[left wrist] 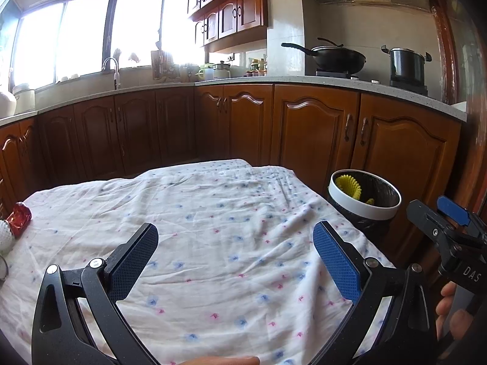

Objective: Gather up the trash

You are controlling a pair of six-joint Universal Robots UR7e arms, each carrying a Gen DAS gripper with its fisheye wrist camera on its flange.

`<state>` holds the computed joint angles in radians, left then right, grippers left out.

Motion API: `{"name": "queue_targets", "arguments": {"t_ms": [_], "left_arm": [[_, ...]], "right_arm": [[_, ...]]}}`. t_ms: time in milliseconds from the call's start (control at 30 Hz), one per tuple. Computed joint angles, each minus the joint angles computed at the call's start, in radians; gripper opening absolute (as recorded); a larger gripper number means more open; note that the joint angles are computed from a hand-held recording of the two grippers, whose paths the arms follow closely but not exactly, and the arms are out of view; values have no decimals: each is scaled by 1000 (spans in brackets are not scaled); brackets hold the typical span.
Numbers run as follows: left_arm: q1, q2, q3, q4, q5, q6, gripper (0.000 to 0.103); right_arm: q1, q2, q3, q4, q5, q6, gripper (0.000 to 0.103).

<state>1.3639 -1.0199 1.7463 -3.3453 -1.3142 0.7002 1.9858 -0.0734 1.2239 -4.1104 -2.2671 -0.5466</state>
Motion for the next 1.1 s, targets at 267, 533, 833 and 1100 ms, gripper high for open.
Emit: {"name": "queue_targets", "arguments": {"t_ms": [267,533,833,1100], "left_arm": [[-1,-2,8,-25,-1,9,103],[-2,-9,11,-16,0,2,103],[-4,-12,14,-11,1,1,103],[-4,-14,14,-6,0,1,103]], "right_arm": [[3,-1,2,3,6,7,103],[3,0,1,6,7,5,103],[5,3,-1,6,9,6,103],[5,3,-2,8,11,10,103]]}}
